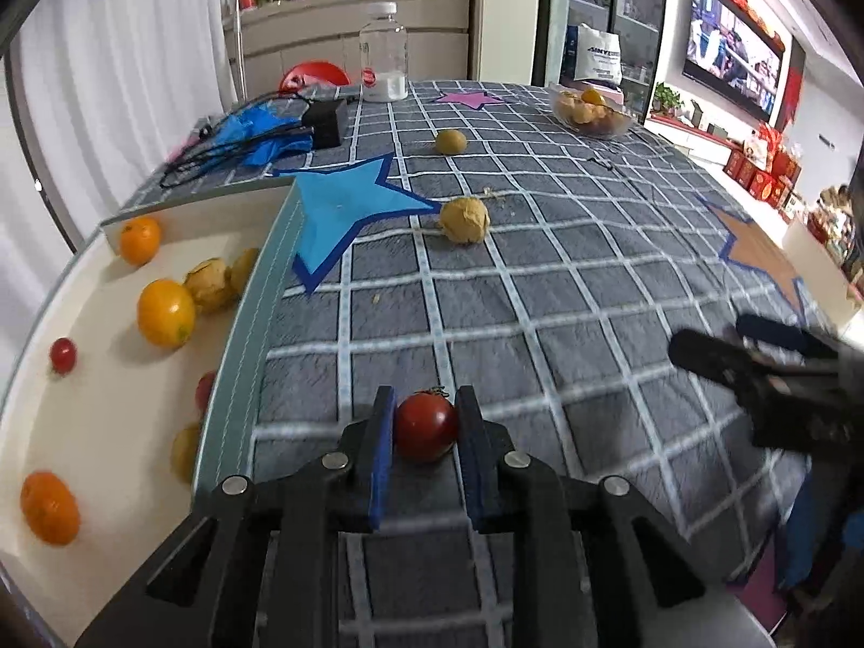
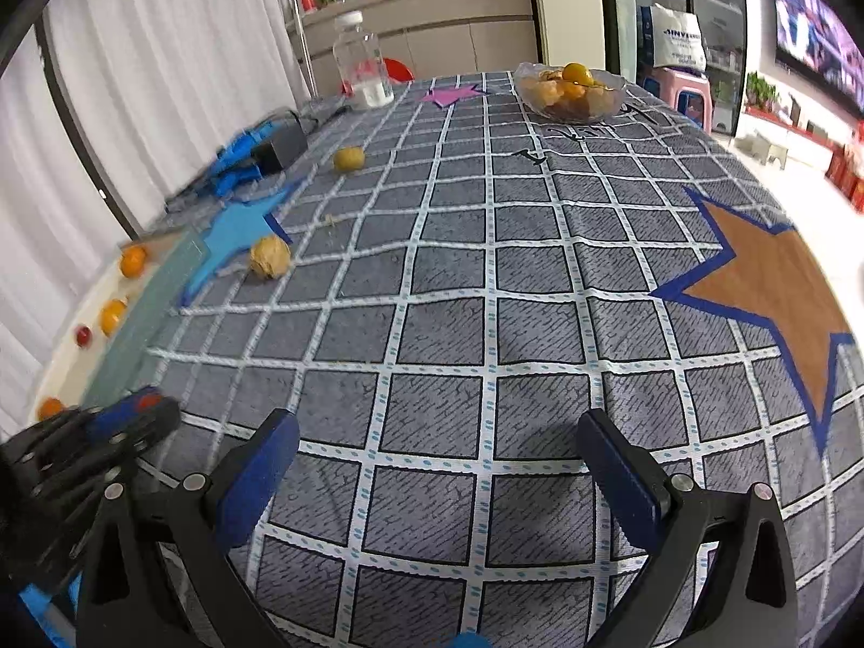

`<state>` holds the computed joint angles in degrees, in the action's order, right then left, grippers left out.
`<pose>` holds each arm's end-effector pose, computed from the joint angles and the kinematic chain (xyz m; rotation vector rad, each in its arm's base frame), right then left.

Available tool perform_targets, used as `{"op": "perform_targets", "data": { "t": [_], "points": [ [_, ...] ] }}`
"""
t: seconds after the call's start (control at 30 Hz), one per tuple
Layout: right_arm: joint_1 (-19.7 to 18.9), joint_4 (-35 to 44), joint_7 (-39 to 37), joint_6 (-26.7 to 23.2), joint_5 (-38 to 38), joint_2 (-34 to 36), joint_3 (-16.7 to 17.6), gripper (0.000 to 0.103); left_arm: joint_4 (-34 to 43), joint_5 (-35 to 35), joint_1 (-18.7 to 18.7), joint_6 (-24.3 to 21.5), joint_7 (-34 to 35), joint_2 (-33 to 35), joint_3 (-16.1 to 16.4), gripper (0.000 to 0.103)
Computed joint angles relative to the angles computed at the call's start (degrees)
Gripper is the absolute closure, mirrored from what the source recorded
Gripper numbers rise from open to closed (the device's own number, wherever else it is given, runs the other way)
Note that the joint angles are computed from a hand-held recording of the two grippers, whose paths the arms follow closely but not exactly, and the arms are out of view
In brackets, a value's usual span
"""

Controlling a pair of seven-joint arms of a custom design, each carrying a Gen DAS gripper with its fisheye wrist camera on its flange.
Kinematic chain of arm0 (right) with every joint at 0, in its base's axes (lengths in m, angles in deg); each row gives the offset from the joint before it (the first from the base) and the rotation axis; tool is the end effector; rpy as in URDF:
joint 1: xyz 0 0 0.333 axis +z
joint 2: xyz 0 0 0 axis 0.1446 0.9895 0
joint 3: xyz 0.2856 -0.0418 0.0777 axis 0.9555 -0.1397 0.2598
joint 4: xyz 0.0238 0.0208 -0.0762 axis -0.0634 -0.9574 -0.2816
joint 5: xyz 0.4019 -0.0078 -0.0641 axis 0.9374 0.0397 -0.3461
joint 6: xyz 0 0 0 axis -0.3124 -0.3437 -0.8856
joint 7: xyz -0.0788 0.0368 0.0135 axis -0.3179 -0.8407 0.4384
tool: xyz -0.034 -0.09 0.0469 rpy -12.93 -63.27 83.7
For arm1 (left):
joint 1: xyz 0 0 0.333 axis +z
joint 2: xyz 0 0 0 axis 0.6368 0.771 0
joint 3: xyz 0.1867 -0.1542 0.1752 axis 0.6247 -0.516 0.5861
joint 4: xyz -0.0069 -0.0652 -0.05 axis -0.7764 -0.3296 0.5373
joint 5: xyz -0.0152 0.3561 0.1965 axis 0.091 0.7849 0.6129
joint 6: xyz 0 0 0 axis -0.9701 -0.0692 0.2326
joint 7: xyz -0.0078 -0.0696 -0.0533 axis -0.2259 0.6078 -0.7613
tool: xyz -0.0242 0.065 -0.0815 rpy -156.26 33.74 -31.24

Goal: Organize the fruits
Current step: 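Grasp a red cherry tomato with the left tool, then grasp a husked physalis with the right tool while the left tool holds the tomato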

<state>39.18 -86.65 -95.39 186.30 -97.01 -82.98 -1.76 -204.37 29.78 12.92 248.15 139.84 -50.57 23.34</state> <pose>0.3942 0.3770 0.4605 -1.2639 2.2588 -0.7247 0.4441 -0.4412 0.4850 -1.0296 2.5089 -0.9124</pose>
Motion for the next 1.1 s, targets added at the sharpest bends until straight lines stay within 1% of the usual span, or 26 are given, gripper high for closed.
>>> {"op": "perform_targets", "data": {
  "t": [0.07,0.1,0.17,0.27,0.37,0.47,0.6,0.63,0.67,0.7,0.73,0.77,0.8,0.83,0.9,1.03,1.1],
  "points": [
    [0.7,5.1,-5.4,-6.4,2.5,4.0,0.3,0.000,-2.7,0.4,0.1,2.2,0.2,-1.7,0.0,0.079],
    [1.2,7.1,-7.4,-8.3,2.7,5.6,0.3,0.000,-4.1,0.4,0.2,3.4,0.4,-2.5,0.0,0.079],
    [1.6,7.1,-9.5,-6.1,2.9,5.8,-0.7,0.000,-4.9,-0.2,0.5,4.7,1.0,-2.8,-0.2,0.079],
    [1.6,8.0,-10.6,-4.7,3.3,6.7,-1.7,0.000,-4.7,-3.5,0.7,4.7,3.3,-2.6,-0.5,0.079],
    [0.9,9.6,-11.9,0.1,3.3,8.2,-2.9,0.000,-4.9,-5.3,0.8,5.1,4.7,-2.7,-0.6,0.079],
    [0.2,13.0,-12.6,3.4,2.2,11.1,-4.1,0.000,-5.1,-5.3,0.8,5.5,4.7,-2.8,-0.6,0.079],
    [0.6,20.1,-14.0,4.0,0.6,17.3,-5.8,0.001,-5.2,-6.8,0.8,5.6,5.6,-2.9,-0.7,0.079],
    [0.8,21.8,-14.6,3.9,0.5,18.8,-6.3,0.010,-5.2,-6.5,0.8,5.7,5.4,-2.8,-0.7,0.079],
    [1.4,23.4,-15.0,2.7,-0.1,20.0,-6.8,0.018,-5.2,-6.1,0.8,5.7,5.0,-2.7,-0.7,0.079],
    [2.1,25.6,-15.8,0.3,-1.0,21.6,-7.3,0.023,-5.1,-5.7,0.7,5.7,4.7,-2.7,-0.7,0.079],
    [2.7,26.8,-16.4,-0.8,-1.5,22.3,-7.7,0.038,-5.2,-5.7,0.7,5.8,4.7,-2.7,-0.7,0.079],
    [3.2,27.6,-16.7,-1.8,-1.9,22.8,-8.1,0.059,-5.2,-5.7,0.7,5.8,4.7,-2.7,-0.7,0.079],
    [3.3,27.3,-16.5,-1.2,-2.1,22.5,-8.5,0.071,-5.2,-6.0,0.7,5.8,4.9,-2.7,-0.7,0.079],
    [3.1,25.9,-15.7,0.6,-1.7,21.6,-8.8,0.078,-5.2,-6.1,0.7,5.8,4.9,-2.7,-0.7,0.079],
    [2.4,21.8,-12.6,4.5,-1.1,18.6,-9.0,0.078,-5.3,-6.5,0.7,5.9,5.2,-2.8,-0.7,0.079],
    [1.8,13.7,-7.6,7.2,-1.9,11.8,-7.6,0.078,-5.3,-6.5,0.7,5.9,5.2,-2.8,-0.7,0.079],
    [1.7,9.4,-5.8,7.0,-1.6,8.1,-6.0,0.078,-5.3,-6.3,0.7,5.9,5.0,-2.8,-0.7,0.079]
  ]
}}
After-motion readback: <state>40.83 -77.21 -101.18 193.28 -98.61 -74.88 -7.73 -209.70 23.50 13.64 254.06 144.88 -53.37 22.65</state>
